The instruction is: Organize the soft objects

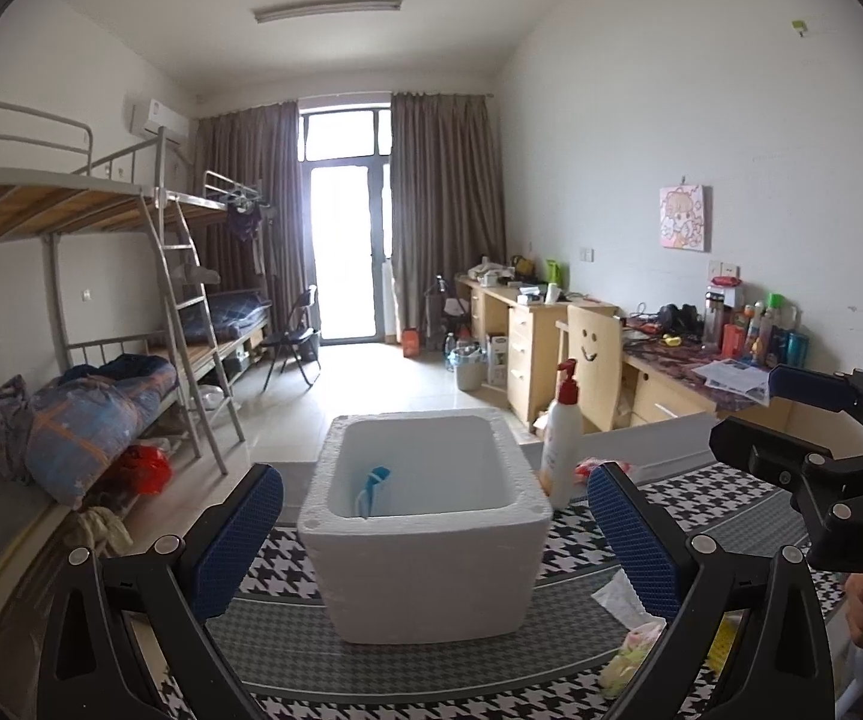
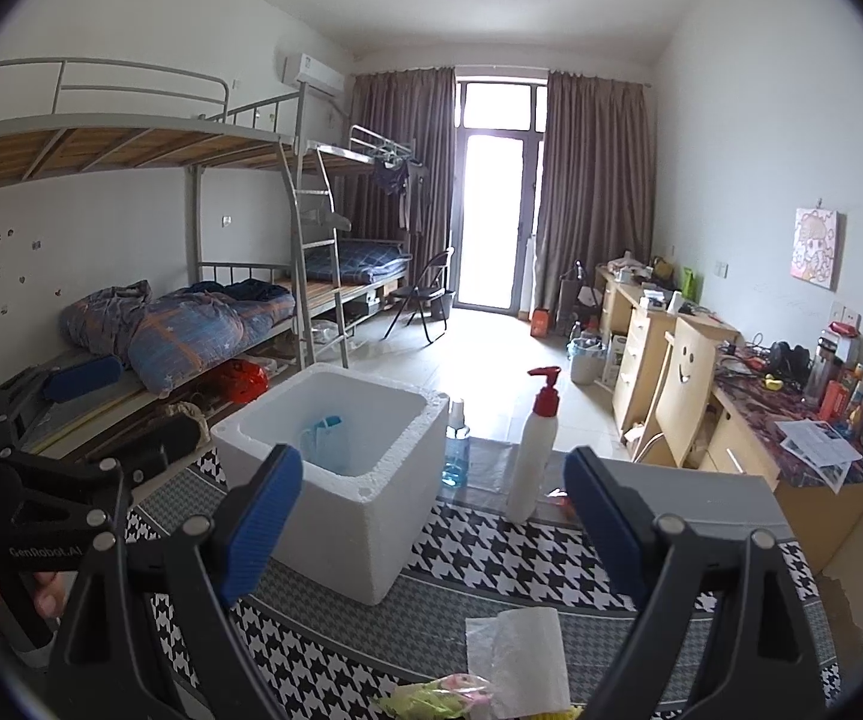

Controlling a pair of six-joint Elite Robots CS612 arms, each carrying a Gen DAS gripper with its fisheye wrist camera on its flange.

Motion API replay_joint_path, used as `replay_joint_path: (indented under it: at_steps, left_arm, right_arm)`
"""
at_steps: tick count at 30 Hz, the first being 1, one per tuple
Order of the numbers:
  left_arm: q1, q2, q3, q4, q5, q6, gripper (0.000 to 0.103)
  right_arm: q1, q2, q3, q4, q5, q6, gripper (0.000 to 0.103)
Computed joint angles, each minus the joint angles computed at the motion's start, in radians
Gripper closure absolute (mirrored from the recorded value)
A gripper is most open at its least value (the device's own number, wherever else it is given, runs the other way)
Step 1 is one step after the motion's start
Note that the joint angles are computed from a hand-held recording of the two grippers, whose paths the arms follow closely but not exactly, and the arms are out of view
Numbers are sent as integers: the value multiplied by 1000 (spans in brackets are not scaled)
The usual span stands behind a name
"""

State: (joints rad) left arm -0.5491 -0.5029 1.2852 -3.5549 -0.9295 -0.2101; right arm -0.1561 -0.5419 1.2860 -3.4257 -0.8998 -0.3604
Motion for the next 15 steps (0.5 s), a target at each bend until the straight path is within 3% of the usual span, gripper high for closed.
replay_joint_path:
  at_steps: [15]
  left_arm:
    - [-19,9,-4,-36,-54,30,1]
  right_arm:
    - [-24,-8,33,-74,-14,54,8]
